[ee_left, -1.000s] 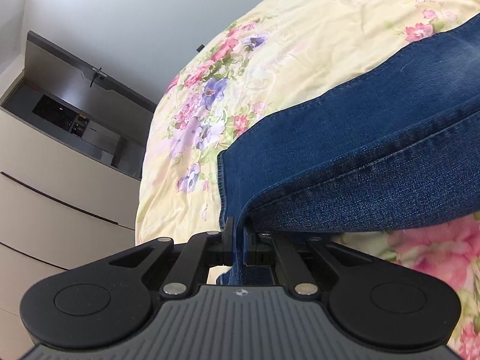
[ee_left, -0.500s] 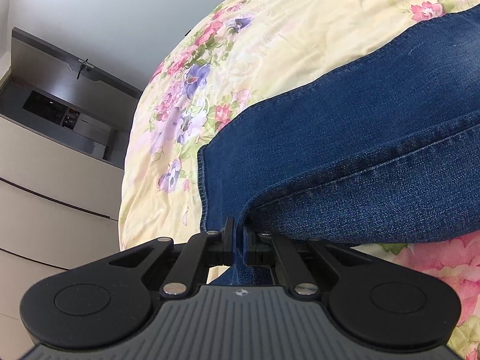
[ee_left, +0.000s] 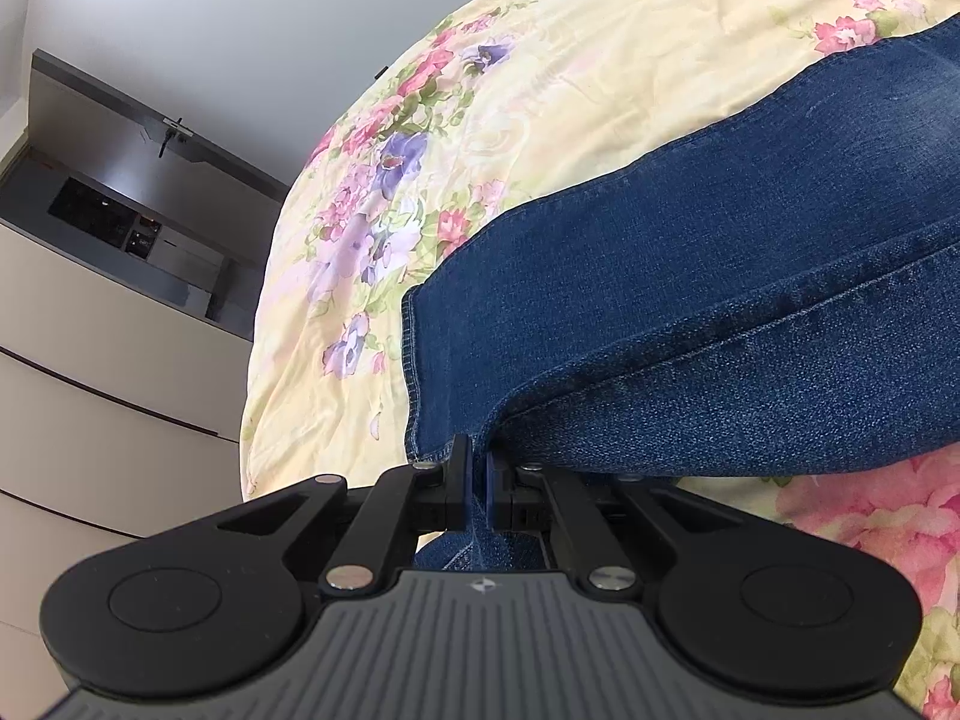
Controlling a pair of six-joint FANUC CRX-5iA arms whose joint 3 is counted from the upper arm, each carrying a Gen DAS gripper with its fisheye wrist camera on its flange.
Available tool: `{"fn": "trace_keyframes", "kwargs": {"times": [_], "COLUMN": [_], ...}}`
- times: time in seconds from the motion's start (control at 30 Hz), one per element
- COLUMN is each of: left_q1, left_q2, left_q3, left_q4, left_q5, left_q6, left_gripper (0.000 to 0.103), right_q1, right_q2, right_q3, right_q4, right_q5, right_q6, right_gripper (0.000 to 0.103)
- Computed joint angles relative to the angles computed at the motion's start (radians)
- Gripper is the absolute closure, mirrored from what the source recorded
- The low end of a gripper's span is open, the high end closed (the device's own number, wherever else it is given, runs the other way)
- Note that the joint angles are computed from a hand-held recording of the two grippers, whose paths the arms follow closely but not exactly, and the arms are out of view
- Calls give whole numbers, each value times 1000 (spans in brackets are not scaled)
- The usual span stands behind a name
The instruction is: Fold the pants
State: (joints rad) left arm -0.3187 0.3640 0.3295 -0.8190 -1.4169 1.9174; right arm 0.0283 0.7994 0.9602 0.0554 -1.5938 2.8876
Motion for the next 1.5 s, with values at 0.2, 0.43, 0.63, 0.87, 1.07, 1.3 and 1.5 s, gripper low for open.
{"fn": "trace_keyframes", "kwargs": {"times": [0.2,0.43,0.63,0.87,1.07,1.3,1.5], "left_q1": [10,0,-12,-33,-50,-40,0], "left_q2": [-17,-52,-128,-219,-229,-122,31], "left_q3": [-23,-64,-142,-193,-157,-26,136], "left_q4": [16,20,40,45,20,-24,-41], "left_q5": [24,36,43,36,8,-32,-47], "left_q6": [-2,41,81,173,176,136,62], "left_gripper": [99,99,99,99,99,99,99], "right_q1": [1,-62,-118,-190,-240,-210,-164], "right_q2": [105,-94,-264,-367,-348,-315,-205], "right_q3": [131,-88,-348,-454,-304,-273,-181], "right_q4": [25,-66,-73,-189,-314,-341,-310], "right_q5": [-109,-49,2,133,139,303,386], "right_q6": [-37,46,134,68,-13,-167,-245], "right_gripper": [68,96,97,97,99,102,102]}}
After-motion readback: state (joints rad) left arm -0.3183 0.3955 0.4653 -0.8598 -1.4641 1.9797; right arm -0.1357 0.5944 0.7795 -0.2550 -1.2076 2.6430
